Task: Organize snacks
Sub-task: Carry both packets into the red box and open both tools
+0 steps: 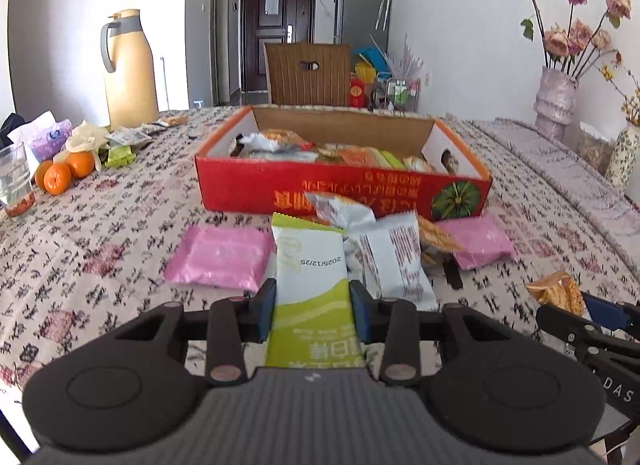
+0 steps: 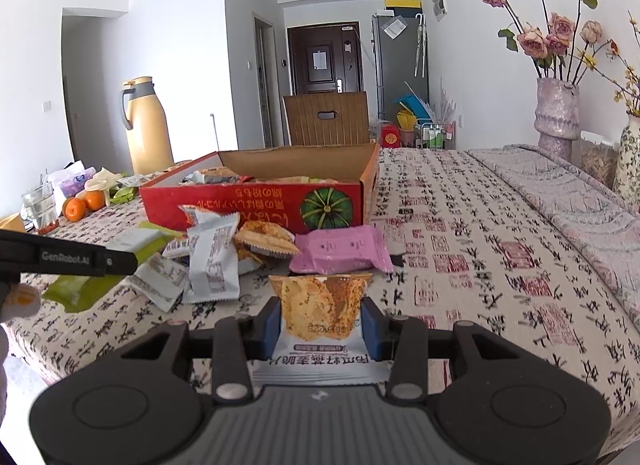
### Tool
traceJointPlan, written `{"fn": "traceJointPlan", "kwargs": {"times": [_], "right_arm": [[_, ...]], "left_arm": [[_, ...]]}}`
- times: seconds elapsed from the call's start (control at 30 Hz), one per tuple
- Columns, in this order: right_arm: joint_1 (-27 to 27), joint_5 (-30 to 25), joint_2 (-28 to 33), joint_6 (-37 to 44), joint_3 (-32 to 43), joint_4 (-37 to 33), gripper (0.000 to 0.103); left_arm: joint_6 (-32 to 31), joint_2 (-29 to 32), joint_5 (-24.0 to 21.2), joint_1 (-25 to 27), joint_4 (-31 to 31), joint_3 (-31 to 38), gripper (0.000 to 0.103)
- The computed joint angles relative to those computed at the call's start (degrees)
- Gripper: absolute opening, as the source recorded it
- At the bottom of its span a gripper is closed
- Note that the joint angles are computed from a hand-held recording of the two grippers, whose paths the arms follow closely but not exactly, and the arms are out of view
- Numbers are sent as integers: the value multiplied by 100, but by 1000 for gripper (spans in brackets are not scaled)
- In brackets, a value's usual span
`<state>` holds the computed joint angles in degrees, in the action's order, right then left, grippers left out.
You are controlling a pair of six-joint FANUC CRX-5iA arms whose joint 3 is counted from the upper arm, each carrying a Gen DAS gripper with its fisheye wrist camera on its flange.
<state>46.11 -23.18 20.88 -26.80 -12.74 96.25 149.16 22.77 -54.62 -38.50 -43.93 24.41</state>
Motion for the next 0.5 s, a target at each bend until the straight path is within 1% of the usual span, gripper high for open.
{"fn": "traceJointPlan", "kwargs": {"times": [0.27,0.5], "right_arm": [[-22,-49,319,407,601,-230,41],[-98,-34,734,913,1350,-578,41]], "left_arm": [[-140,-19,276,190,-29,176,39],[-600,241,459,435,158,676,39]]}}
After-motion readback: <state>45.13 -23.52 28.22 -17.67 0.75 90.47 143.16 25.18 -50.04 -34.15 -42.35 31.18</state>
